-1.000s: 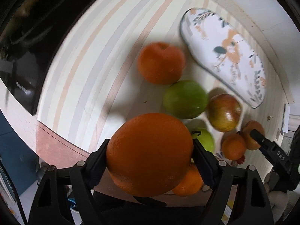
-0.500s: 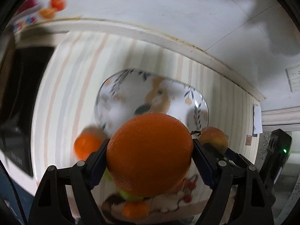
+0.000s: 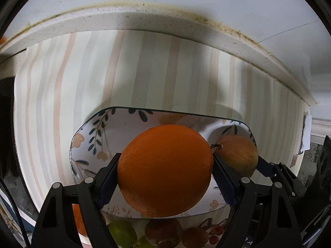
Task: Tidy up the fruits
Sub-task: 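Carry the orange with the left tool onto the floral plate while the right tool places the apple there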
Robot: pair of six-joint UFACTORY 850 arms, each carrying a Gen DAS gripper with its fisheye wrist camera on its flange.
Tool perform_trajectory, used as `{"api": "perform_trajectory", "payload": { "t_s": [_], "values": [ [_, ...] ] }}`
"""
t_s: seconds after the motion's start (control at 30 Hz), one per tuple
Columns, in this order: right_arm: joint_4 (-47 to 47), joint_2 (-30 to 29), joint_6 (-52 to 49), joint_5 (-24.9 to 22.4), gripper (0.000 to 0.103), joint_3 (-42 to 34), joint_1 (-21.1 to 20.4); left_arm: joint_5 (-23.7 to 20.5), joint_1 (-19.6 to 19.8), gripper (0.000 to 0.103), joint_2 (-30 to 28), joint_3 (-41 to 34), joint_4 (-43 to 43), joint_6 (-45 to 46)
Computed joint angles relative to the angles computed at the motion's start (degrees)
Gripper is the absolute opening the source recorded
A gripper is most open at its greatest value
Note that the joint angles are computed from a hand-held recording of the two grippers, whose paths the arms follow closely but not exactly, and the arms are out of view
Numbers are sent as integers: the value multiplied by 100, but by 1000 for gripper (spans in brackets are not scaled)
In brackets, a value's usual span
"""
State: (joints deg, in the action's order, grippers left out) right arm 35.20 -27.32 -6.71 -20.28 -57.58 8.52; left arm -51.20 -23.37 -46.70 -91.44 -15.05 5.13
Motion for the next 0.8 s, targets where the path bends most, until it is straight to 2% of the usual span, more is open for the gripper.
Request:
{"api": "perform_trajectory", "payload": {
  "t_s": [0.27, 0.3, 0.33, 0.4, 0.53, 0.8],
  "values": [
    [352, -116, -435, -363, 72, -144, -168, -113, -116, 83, -173, -168, 422, -440],
    [419, -127, -479, -425, 74, -157, -193, -107, -138, 83, -182, -180, 451, -478],
    [496, -131, -522, -453, 84, -164, -208, -117, -157, 83, -180, -174, 469, -485],
    [236, -132, -207, -442, 95, -207, -174, -86, -197, 87, -166, -164, 432, -488],
    [-369, -69, 459, -504, 95, -263, -100, 143, -267, 94, 99, 20, 530, -514],
    [-1916, 391, 2269, -594, 95, -20, 105, 785, -327, 94, 1088, 1023, 1260, -1180]
  ]
}}
